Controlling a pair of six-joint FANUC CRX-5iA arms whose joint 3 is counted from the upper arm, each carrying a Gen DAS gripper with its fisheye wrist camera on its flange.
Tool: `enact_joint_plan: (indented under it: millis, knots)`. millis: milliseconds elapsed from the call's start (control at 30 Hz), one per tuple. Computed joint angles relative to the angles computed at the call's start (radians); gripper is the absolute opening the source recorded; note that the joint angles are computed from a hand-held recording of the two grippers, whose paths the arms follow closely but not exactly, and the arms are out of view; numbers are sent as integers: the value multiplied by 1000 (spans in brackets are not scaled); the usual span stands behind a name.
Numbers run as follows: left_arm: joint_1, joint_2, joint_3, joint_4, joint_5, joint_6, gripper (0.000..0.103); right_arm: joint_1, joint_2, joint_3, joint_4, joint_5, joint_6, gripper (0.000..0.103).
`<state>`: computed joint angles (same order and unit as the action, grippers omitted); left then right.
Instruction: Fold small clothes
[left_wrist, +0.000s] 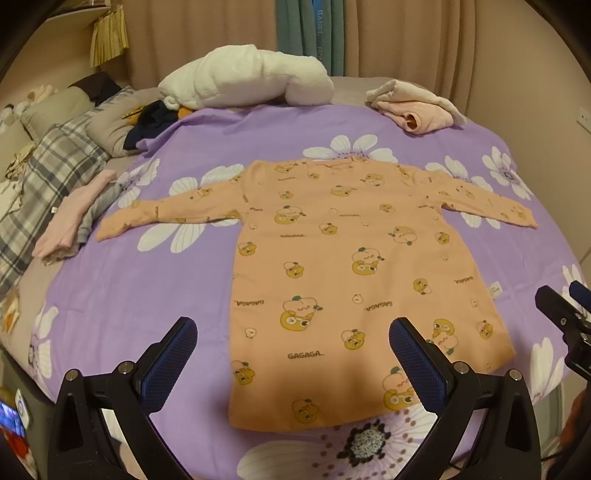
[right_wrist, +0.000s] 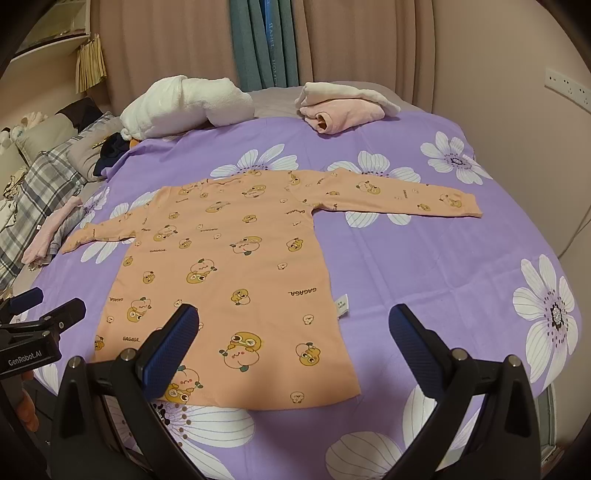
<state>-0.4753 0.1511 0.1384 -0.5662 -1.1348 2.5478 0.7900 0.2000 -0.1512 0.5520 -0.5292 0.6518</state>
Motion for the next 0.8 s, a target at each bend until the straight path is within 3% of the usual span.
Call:
enact_joint_plan:
  millis: [800]
  knots:
    - [-2, 6, 9, 7, -6, -9, 103, 4, -5, -15, 19, 8, -19, 103]
